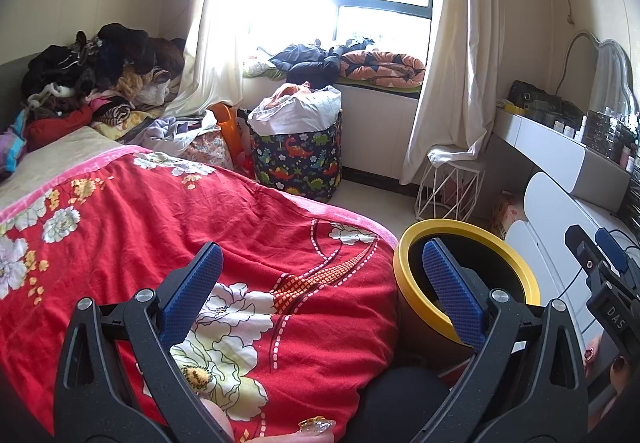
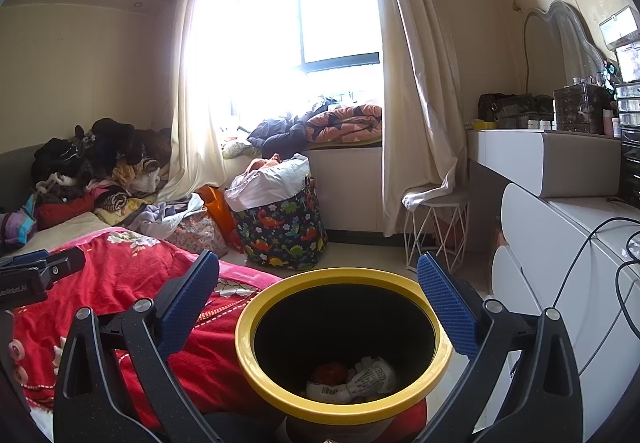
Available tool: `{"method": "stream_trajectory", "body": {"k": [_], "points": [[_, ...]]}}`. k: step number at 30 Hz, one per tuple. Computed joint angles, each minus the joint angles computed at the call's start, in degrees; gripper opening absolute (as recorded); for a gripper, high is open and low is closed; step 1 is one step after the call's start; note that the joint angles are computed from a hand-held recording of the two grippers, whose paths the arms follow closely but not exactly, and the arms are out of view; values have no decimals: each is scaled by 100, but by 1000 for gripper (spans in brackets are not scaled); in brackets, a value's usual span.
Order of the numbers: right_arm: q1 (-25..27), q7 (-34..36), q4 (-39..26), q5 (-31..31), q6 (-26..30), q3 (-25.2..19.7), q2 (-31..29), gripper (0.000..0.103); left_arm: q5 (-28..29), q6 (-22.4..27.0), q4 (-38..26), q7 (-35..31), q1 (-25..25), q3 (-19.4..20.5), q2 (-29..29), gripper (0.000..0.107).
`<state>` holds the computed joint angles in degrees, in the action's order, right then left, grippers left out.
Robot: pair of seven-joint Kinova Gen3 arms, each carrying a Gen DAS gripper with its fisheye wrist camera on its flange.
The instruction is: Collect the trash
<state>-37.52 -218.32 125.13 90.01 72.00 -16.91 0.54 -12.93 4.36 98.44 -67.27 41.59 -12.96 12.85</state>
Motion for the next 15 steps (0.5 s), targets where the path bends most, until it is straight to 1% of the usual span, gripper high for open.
{"method": "stream_trajectory", "body": {"k": [3,6,7,9,11,12,13,15], "points": [[2,5,1,0,1,-3,1,97,3,11,-5,9,26,-30,-8,92],[4,10,3,2,2,-5,-5,97,3,9,-3,-17,-33,34,-6,92],[0,0,-1,4,13,-8,7,97,-10,9,-5,10,26,-30,-1,92],[3,1,5,8,1,-3,-3,97,3,53,-21,-45,-85,95,-13,92],[-3,-6,0,5,11,-8,4,97,-38,68,-22,-1,-63,79,-21,92],[-5,3,-3,4,18,-9,0,97,6,95,-23,-71,-174,194,-36,92],[-10,-38,5,22,40,-13,14,97,-13,100,-30,-48,-181,202,-31,92],[-23,-131,40,123,112,-20,-4,97,-103,89,-1,67,-62,48,-45,92]]}}
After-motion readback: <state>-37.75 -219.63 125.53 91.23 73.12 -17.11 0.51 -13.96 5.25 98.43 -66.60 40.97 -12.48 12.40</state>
